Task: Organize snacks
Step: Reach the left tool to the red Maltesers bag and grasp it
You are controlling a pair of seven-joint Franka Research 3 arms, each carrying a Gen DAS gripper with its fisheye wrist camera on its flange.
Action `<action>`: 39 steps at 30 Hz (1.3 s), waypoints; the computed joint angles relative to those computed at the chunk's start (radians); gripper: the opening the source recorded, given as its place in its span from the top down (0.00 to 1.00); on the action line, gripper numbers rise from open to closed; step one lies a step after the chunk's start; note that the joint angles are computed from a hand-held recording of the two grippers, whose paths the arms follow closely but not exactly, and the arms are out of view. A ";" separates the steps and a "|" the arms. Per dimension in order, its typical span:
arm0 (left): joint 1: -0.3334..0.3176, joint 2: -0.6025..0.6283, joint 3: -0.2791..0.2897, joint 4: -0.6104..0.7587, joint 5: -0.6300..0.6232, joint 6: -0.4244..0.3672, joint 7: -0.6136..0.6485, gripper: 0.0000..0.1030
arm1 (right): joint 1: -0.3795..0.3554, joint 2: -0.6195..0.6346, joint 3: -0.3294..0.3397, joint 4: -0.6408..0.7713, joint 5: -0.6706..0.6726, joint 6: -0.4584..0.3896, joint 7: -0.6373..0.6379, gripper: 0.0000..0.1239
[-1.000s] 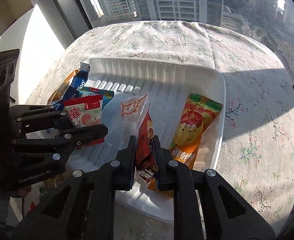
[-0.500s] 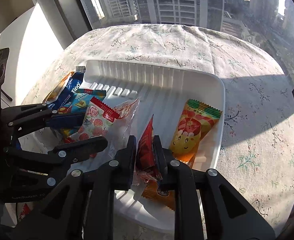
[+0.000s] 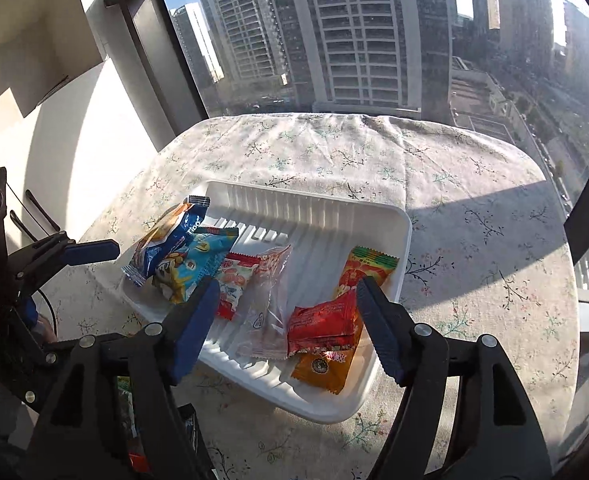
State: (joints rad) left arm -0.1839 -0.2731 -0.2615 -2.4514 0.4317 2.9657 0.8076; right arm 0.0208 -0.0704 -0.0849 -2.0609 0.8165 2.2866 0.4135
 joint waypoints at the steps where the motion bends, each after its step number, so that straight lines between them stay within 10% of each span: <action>1: -0.011 -0.025 0.003 -0.023 -0.006 0.011 0.004 0.00 | -0.005 -0.025 -0.008 -0.013 0.023 -0.009 -0.025 0.40; 19: -0.416 -0.286 0.158 -0.279 -0.235 -0.075 0.437 0.00 | -0.181 -0.644 -0.261 -0.492 -0.071 -0.361 -0.418 0.32; 39: -0.358 -0.149 0.029 -0.180 -0.341 -0.304 0.631 0.43 | -0.268 -0.592 -0.259 -0.537 -0.107 -0.397 -0.418 0.32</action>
State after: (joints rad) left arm -0.5416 -0.4223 -0.2328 -2.6313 0.0907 2.6616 1.4384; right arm -0.2470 -0.6624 -0.3435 -2.5981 0.7098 1.8898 -0.0044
